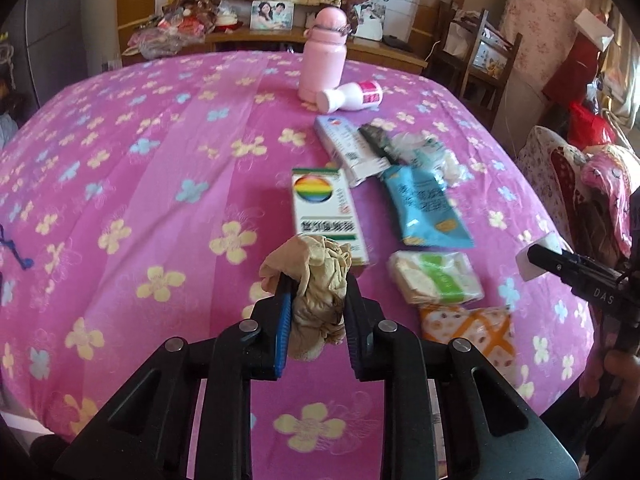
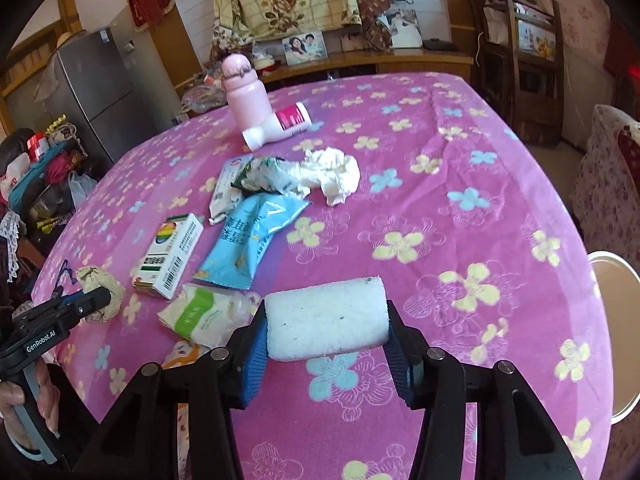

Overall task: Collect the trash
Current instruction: 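Carry the tan paper and white sponge over the white bucket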

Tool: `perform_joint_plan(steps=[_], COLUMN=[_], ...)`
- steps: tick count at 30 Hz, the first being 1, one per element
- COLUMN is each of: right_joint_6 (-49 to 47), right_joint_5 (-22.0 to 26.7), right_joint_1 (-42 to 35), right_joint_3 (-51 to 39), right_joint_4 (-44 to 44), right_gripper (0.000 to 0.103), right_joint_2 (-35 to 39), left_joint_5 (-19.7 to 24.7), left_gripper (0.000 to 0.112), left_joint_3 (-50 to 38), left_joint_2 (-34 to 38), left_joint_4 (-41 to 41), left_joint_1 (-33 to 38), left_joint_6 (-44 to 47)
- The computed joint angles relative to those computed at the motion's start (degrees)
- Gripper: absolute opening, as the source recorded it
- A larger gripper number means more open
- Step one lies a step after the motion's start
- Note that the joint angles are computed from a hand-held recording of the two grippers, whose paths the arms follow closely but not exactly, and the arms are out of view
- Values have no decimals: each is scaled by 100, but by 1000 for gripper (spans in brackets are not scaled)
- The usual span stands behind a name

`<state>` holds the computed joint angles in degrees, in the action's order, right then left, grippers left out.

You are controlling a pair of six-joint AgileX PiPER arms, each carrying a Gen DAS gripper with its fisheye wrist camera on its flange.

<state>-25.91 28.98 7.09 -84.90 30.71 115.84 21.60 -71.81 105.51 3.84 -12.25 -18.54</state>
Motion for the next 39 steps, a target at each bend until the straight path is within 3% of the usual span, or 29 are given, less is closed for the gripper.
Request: perform_joint_plan(steps=[10,20,33,39], right_joint_6=[-490,-763,-1104,-1291], right_joint_5=[-76,-169,-174,-157], right_joint_1=[-276,-649,-1404,-1872], right_joint_3=[502,903,1247,1342], right_joint_4=[342,457,696,779], right_gripper=[50,51,52,52], right_joint_2=[-532,-959,-1276,-1343], left_joint_5=[349,764,1406,1913], left_gripper=[21,21,21,21], left_joint_3=[-521,-1378,-2869,-4024], left_joint_2=[-66,324,1203,1871], left_joint_4=[612,1234,1323,1212], left_joint_1=[-528,-1241,-2033,-2425], left_joint_6=[-684,-1245,-1279,-1076])
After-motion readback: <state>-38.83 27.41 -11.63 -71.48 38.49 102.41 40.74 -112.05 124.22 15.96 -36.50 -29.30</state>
